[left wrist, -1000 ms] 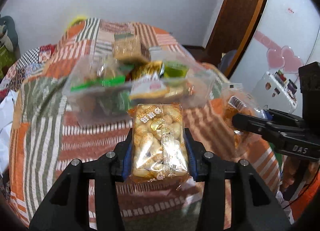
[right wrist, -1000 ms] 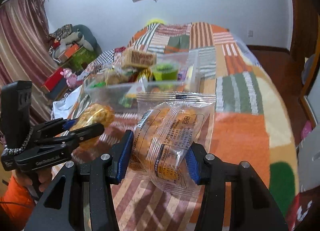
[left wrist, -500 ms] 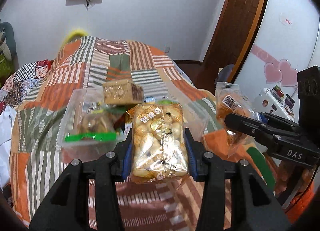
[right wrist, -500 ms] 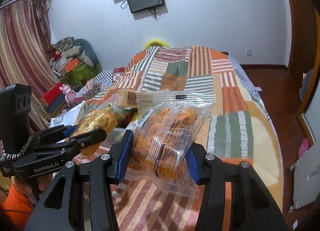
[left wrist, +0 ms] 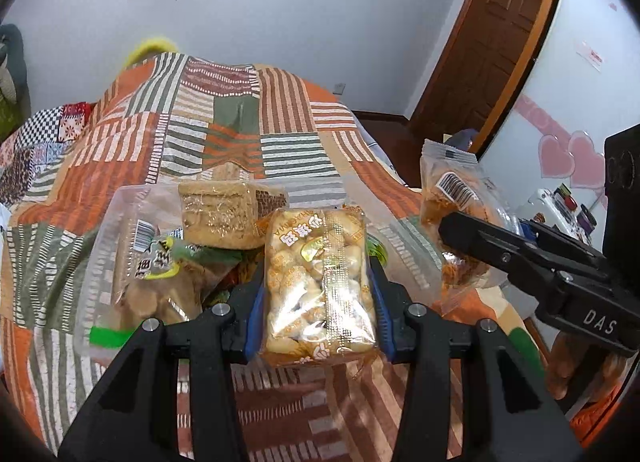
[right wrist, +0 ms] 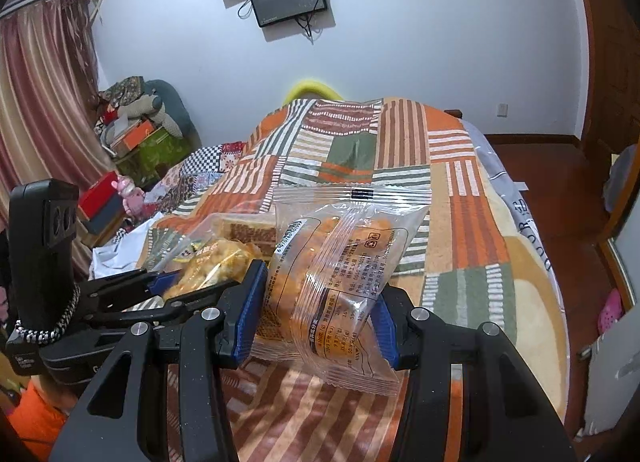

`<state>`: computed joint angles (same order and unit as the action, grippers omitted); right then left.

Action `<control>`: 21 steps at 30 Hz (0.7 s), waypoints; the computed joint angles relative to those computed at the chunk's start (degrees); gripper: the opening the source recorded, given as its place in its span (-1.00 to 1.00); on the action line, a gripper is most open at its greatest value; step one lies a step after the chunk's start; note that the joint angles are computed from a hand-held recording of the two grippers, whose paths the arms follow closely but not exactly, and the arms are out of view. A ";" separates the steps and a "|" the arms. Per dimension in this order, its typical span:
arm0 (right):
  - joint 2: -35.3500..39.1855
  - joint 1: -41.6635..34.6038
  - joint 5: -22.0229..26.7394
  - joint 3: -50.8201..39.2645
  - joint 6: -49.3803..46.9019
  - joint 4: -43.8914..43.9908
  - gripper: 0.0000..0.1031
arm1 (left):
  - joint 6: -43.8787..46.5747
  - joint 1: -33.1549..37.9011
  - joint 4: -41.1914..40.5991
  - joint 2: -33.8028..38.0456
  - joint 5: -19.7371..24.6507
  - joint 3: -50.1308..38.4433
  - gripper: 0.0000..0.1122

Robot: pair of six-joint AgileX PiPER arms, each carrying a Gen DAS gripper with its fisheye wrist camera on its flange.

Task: Organize snacks
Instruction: 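Lower both packs into the clear box and open both tools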

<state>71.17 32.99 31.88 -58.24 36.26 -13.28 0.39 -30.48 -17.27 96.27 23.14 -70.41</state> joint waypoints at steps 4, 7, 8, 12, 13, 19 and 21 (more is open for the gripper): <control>2.78 -1.11 -0.86 -1.45 -2.47 1.86 -0.11 | -3.34 -0.06 3.12 2.22 -0.26 -1.93 -0.20; 4.06 -1.41 -1.91 -1.44 -3.36 2.78 -0.11 | -3.71 0.51 3.13 3.47 -0.43 -2.72 -0.20; 4.38 -1.62 -2.38 -1.25 -4.00 3.33 -0.11 | -3.76 0.74 2.93 3.73 -0.49 -2.80 -0.20; 5.42 -1.52 -2.93 -1.28 -5.80 4.91 -0.09 | -5.02 1.17 4.21 3.88 -1.60 -2.20 -0.20; 5.82 -1.56 -2.91 -1.50 -6.36 5.29 -0.09 | -5.65 1.14 5.09 3.66 -1.87 -1.94 -0.18; 6.75 -1.96 -2.24 -2.16 -7.11 6.65 -0.01 | -4.17 1.70 2.94 2.65 -2.67 -0.63 0.03; 6.63 -2.12 -1.47 -2.26 -6.89 6.58 0.11 | -3.73 1.80 2.25 2.30 -2.37 -0.45 0.03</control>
<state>77.81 30.88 30.42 -60.50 29.37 -6.70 -3.35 -28.69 -15.03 98.57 20.77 -70.86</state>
